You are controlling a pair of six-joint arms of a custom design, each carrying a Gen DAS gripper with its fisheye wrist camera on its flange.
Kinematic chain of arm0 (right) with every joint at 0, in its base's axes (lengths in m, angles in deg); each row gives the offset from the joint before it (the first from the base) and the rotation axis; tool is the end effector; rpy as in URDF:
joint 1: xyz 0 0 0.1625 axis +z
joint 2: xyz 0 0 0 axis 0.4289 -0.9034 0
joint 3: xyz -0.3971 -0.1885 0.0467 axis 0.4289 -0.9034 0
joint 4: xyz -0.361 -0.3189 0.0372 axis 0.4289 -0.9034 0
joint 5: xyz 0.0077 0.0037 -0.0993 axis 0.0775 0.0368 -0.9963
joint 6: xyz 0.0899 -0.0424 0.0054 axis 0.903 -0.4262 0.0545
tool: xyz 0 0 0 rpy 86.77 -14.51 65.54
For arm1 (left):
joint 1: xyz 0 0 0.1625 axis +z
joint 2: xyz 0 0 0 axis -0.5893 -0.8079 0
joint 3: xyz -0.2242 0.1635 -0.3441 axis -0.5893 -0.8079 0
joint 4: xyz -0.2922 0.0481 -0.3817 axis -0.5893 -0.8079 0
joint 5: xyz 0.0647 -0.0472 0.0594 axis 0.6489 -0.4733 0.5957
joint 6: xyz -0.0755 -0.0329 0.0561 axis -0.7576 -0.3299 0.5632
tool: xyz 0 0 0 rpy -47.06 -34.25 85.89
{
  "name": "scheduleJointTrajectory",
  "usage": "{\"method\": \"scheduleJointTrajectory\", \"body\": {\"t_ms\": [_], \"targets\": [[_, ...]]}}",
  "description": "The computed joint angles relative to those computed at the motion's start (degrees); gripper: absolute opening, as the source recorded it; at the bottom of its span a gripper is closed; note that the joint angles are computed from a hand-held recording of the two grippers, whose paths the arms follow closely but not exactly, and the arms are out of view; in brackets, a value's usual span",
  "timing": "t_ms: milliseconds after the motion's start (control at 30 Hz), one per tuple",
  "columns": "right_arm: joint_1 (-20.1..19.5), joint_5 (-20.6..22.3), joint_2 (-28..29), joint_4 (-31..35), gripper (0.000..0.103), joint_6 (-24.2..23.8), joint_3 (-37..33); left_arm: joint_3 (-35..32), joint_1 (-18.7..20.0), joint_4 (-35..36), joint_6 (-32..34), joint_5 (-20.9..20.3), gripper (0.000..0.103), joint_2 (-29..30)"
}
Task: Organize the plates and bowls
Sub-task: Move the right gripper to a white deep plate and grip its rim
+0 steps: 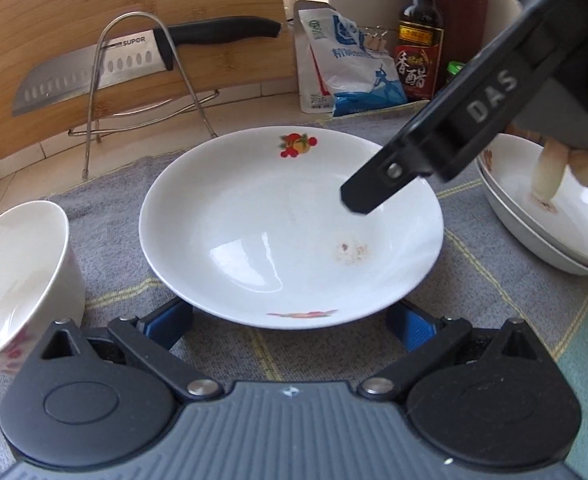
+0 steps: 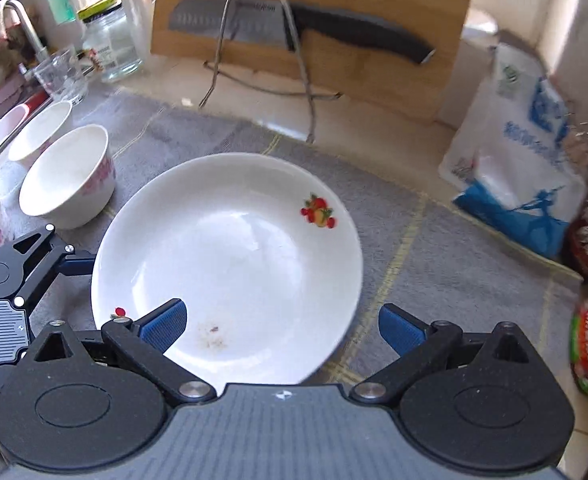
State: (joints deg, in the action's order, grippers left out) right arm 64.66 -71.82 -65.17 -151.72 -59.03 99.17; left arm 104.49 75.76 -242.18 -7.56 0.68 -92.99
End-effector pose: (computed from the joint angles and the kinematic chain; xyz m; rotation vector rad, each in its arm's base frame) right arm 0.0977 -0.6745 0.3062 0.9867 -2.4408 0.2822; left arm -0.3508 -0.5573 -0.0118 0.7886 2.3105 -0.7607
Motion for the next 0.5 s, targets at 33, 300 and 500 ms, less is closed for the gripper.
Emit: {"method": "scheduleJointTrajectory", "body": {"t_ms": [33,300,500], "targets": [[-0.2,0.0,0.8,1.1,0.103,0.3,-0.9,0.0,0.0,-0.1,-0.2,0.2,0.103,0.1],[-1.1,1.3,5.4,8.9,0.103,0.8,-7.4,1.3,-0.1,-5.9,2.8,0.1,0.103,0.6],[-1.1,2.8,7.4,11.8,0.103,-0.2,-10.3,0.5,-0.1,-3.0,1.4,0.2,0.103,0.4]]}}
